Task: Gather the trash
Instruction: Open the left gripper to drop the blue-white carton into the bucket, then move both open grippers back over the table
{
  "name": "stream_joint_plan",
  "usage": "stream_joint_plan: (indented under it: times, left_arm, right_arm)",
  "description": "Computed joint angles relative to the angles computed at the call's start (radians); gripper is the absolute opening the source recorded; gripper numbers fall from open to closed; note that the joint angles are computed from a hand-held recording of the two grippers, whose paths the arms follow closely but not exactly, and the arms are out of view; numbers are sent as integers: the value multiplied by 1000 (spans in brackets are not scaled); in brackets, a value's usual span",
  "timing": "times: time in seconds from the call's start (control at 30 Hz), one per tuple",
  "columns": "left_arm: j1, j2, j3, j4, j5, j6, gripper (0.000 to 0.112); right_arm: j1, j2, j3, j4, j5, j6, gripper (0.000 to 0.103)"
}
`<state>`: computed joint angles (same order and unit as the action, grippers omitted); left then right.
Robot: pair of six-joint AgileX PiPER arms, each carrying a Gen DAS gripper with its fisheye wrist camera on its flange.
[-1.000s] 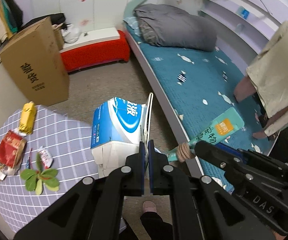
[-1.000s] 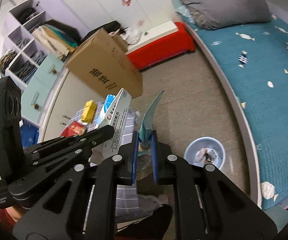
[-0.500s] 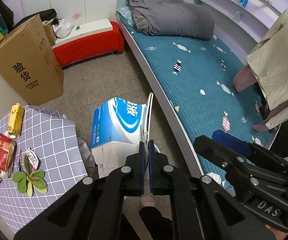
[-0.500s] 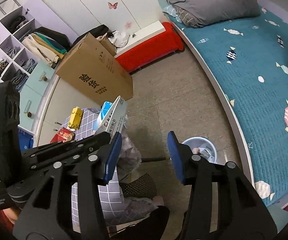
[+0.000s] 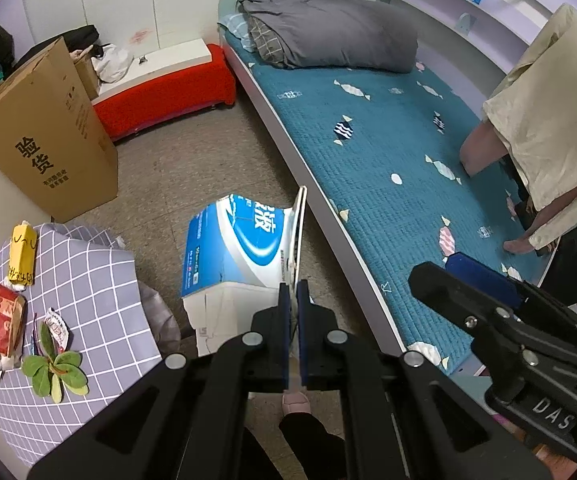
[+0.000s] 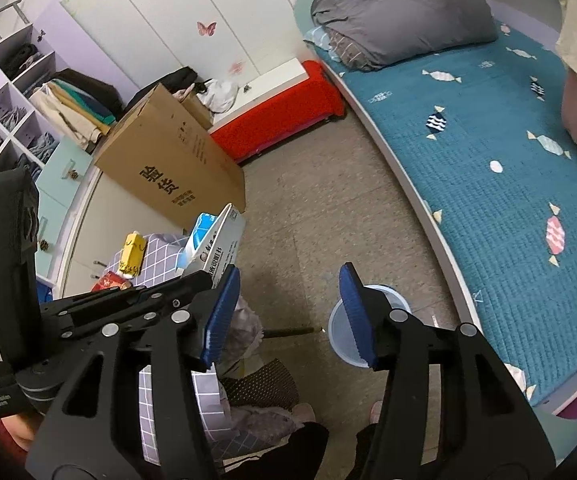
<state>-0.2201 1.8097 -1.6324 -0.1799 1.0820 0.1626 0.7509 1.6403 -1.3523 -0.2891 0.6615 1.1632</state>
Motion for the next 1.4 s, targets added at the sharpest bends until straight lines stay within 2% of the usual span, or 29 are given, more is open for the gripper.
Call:
stream_joint_plan:
  times: [0.23, 0.33, 0.37, 0.43, 0.5, 0.67, 1.17, 1.4]
  left_arm:
    - [-26, 30, -38, -6, 8, 7, 4]
    - [-34, 43, -56, -13, 5, 7, 8]
    - [-34, 45, -60, -19, 5, 9, 10]
    - [-32, 55, -73, -22, 17, 7, 24]
    - [-35, 51, -72, -13, 9, 1, 42]
    - [-23, 48, -79, -7, 12, -5, 51]
    - [95, -40, 13, -24, -1, 20, 56]
    - [219, -105, 85, -36, -6, 49, 57]
  right_arm:
    - [-8, -32, 29, -60, 14, 61, 54]
    - [-14, -43, 39, -77, 18, 76, 55]
    - [-11, -44, 37, -85, 23, 86, 55]
    - [-11, -46, 37, -89, 29, 93, 55]
    - [-16, -46, 38, -84, 27, 90, 55]
    - [-16, -29, 14, -73, 33, 78, 55]
    - [50, 70, -127, -36, 63, 8, 56]
    - [103, 184, -295, 16, 101, -68, 57]
